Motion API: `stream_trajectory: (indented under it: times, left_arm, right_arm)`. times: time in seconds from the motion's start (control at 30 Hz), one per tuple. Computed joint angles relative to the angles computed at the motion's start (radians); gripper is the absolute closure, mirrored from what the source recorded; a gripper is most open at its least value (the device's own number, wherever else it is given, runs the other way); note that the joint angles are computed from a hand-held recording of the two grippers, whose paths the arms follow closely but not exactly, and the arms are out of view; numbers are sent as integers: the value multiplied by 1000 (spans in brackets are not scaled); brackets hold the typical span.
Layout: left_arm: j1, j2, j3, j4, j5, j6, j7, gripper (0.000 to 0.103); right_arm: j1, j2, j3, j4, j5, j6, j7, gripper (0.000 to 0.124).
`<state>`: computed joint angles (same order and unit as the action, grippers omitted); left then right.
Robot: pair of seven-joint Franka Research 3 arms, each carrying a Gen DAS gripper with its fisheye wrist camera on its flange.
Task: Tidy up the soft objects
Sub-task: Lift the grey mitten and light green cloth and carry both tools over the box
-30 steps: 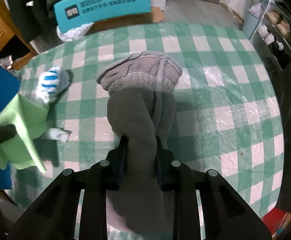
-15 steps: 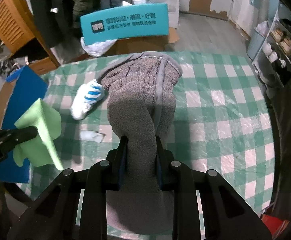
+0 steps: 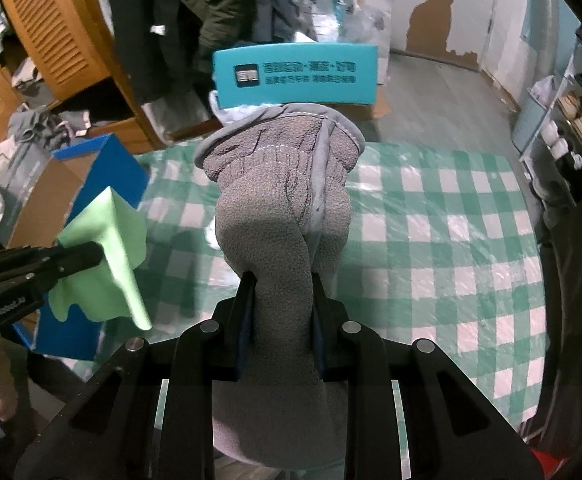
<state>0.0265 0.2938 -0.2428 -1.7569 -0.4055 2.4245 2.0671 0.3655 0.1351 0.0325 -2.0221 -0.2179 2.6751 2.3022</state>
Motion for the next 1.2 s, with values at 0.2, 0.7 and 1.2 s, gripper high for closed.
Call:
stream_trajectory:
  times: [0.2, 0.7, 1.2]
  left_arm:
    - [19, -34, 6, -24, -31, 15, 28, 98]
    - [57, -67, 40, -21, -104, 24, 76, 98]
    - [111, -54, 69, 7, -119, 35, 62, 98]
  right_arm:
    - [15, 17, 7, 50, -8, -9, -14, 101]
    - [71, 126, 3, 242, 49, -30, -100, 101]
    - [124, 300, 3, 513, 137, -98, -215, 101]
